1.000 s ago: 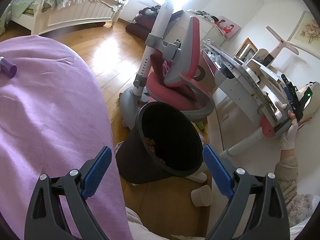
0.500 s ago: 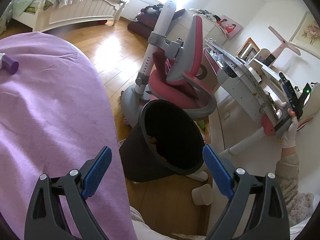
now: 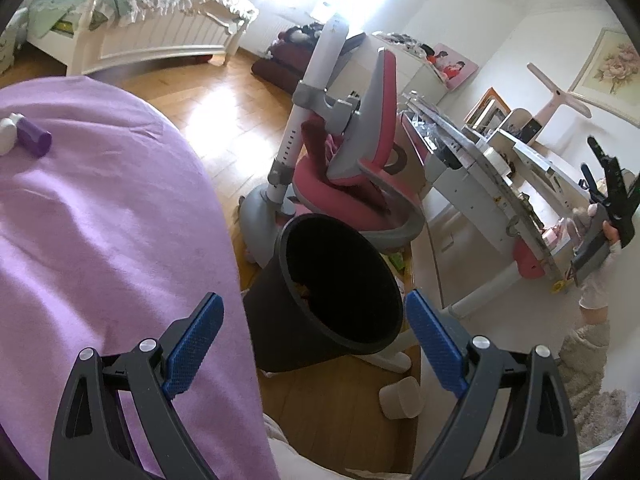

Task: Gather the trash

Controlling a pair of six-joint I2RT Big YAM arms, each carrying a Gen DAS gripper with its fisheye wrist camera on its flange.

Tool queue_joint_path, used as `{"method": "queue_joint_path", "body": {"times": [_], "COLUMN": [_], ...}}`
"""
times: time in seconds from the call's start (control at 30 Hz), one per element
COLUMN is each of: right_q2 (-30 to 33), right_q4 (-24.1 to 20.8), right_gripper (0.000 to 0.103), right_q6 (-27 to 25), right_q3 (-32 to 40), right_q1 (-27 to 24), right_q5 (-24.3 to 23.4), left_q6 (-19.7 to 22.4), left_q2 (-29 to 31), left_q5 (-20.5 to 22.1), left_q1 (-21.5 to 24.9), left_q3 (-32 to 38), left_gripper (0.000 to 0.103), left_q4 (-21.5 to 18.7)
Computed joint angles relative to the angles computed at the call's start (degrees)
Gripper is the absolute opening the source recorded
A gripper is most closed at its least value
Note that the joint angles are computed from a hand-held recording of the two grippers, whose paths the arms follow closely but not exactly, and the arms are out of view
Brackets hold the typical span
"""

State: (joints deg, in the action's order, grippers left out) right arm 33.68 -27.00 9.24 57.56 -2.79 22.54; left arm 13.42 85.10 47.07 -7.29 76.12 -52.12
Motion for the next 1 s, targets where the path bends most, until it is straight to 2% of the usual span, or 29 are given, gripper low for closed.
{"method": "queue_joint_path", "body": {"times": [0.13,0.27,0.37,0.5,0.6,0.7,0.77,0.87,0.9,0.97,1.0], "right_q2": [7.3,18.6,29.4,42.0,50.9,59.9,65.3,74.2,76.9,81.3,85.1], "right_q4": [-3.5,-4.8,-4.7,-4.3,-6.9,-11.5,-14.5,-19.5,-21.3,-25.6,-29.3], "right_gripper": [0.098,0.098,0.098,0.098,0.096,0.085,0.072,0.07,0.069,0.063,0.062], "right_q6": [4.1,8.9,11.8,12.4,11.6,9.9,8.4,5.3,4.0,1.0,-0.4], "right_q3": [2.5,5.6,10.2,18.1,26.2,35.9,42.0,53.0,56.3,62.2,67.7], "right_q1": [11.2,18.5,23.6,28.3,29.7,30.4,30.9,31.8,32.0,31.2,31.3], "right_q5": [-2.6,-9.9,-15.9,-19.2,-22.5,-24.2,-24.1,-22.3,-21.3,-21.5,-21.4], "left_q6": [-1.1,-2.2,-1.7,0.9,7.7,15.6,22.8,31.0,32.5,34.0,34.3], "left_q2": [-3.0,-4.4,-1.8,4.2,8.0,9.5,10.3,11.3,11.9,14.1,15.3], "left_q5": [-2.4,-6.4,-9.6,-15.6,-17.0,-19.5,-20.4,-23.2,-23.7,-23.2,-22.5], "left_q1": [2.6,8.7,13.6,17.7,19.1,19.2,18.8,17.8,17.4,16.9,17.0], "left_q3": [-1.8,-1.8,1.3,7.7,11.9,12.8,13.3,13.3,13.8,16.3,17.8], "left_gripper": [0.091,0.092,0.091,0.09,0.09,0.09,0.09,0.091,0.09,0.09,0.083], "left_q4": [3.6,6.6,6.5,4.5,1.6,2.4,2.7,2.9,2.6,-1.2,-3.1]}}
